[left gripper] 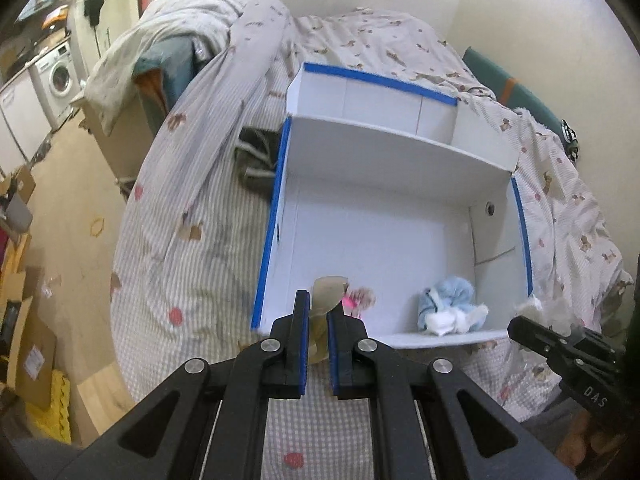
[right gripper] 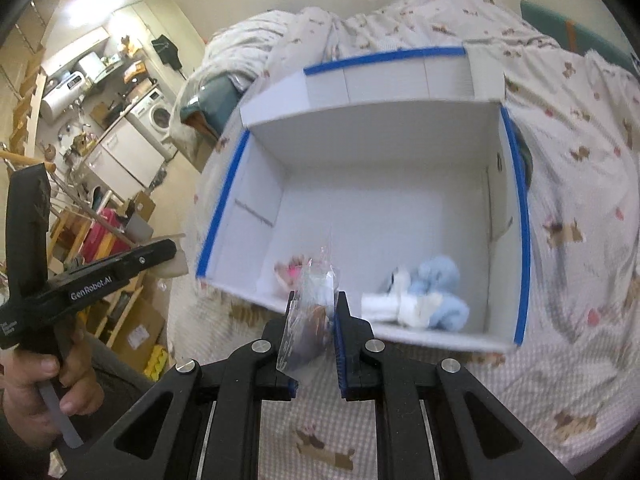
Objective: Organize soft objects
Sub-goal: 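Grasp the tan cardboard tube with the left gripper while the right gripper grasps the clear plastic bag, then carry the tube and bag into the box and open both grippers to drop them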
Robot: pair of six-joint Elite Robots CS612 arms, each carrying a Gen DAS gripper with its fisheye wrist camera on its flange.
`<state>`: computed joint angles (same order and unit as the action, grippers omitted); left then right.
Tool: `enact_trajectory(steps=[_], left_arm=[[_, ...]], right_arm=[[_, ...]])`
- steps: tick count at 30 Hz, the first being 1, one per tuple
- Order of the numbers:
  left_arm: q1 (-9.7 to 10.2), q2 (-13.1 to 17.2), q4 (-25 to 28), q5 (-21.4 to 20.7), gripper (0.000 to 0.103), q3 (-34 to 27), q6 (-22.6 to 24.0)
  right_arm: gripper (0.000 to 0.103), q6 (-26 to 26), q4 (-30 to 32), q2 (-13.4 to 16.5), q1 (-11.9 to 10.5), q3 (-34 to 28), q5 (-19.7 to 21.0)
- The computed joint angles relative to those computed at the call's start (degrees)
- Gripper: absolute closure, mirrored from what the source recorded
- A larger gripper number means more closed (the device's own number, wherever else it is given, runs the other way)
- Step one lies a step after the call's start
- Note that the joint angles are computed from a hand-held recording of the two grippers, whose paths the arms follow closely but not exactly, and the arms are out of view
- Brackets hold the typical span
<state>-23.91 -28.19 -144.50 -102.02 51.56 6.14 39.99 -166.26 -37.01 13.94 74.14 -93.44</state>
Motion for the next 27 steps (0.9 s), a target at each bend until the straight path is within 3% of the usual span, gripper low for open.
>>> enact_trajectory(steps=[10, 22, 27], left_arm=[[-1.48, 3.79, 2.86, 2.20, 0.096, -8.00, 2.32], [-2.89, 10.42, 6.59, 3.71, 0.095, -17.08, 5.71], [-3.10, 12.63, 8.64, 3.38, 0.095, -20.16, 5.57]], right_arm=[[0.087, -1.63, 2.08, 2.52, -1.04, -5.35, -1.17], [0.087, 3.33, 5.88, 5.80, -3.00, -7.83, 0.34], [0.087, 2.70, 8.87, 7.15, -3.08, -9.65, 0.21]])
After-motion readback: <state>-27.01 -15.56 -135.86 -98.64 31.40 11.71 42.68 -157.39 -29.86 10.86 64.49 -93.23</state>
